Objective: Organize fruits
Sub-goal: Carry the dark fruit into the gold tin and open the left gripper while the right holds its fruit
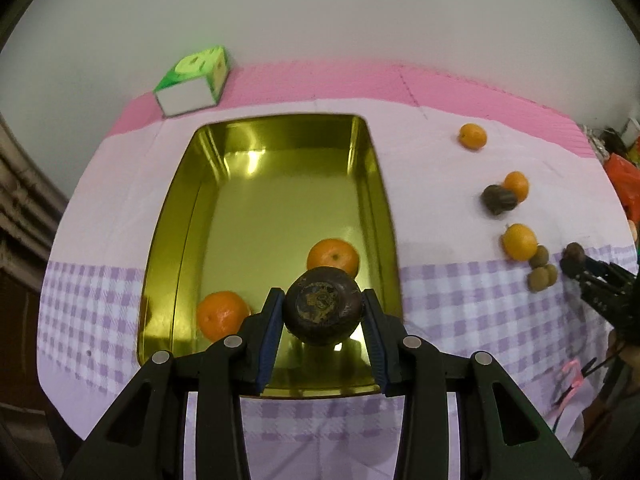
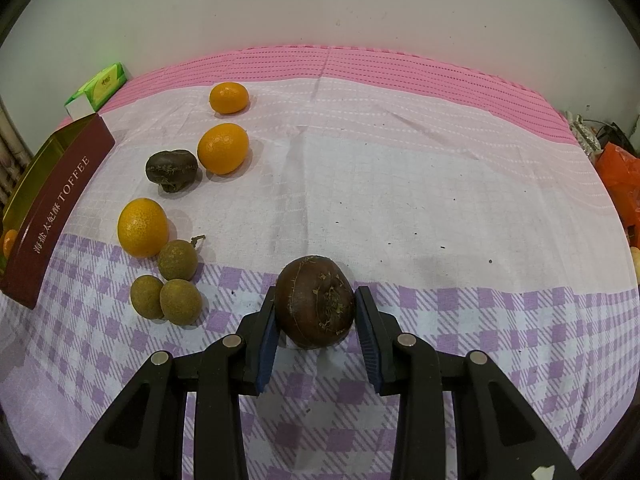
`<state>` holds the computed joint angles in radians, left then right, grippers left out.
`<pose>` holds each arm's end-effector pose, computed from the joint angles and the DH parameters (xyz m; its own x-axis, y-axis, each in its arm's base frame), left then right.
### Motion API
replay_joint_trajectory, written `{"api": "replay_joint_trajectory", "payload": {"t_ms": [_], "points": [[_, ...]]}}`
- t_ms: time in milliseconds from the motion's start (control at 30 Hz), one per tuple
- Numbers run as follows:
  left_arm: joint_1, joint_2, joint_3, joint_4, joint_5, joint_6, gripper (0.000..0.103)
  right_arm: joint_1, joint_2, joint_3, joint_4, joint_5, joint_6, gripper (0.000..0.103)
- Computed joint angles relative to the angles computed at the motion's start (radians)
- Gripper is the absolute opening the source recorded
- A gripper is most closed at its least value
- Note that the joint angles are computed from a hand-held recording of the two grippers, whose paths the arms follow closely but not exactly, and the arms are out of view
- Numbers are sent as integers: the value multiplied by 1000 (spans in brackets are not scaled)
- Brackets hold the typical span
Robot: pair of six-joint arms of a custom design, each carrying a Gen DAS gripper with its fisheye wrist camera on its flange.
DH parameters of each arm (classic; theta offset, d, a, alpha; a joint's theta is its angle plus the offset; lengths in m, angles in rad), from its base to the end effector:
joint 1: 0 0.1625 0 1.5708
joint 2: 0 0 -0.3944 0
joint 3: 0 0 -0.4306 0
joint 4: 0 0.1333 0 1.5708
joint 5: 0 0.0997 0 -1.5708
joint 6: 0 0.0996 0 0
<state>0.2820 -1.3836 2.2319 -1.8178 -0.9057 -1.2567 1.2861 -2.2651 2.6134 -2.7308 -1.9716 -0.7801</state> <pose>-0.3262 -0.2973 0.1060 -0.7173 0.0453 -0.6953 0.3554 0.8821 -0.3092 0.0099 -0.3025 0.3278 -0.7076 -0.0877 0.7011 -0.4282 0.8425 -0.3268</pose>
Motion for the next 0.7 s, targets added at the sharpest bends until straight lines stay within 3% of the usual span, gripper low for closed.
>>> {"api": "replay_joint_trajectory", "payload": {"t_ms": [700], "points": [[53, 14, 39, -66, -39, 80, 39, 4, -1, -3, 4, -2, 3, 33]]}}
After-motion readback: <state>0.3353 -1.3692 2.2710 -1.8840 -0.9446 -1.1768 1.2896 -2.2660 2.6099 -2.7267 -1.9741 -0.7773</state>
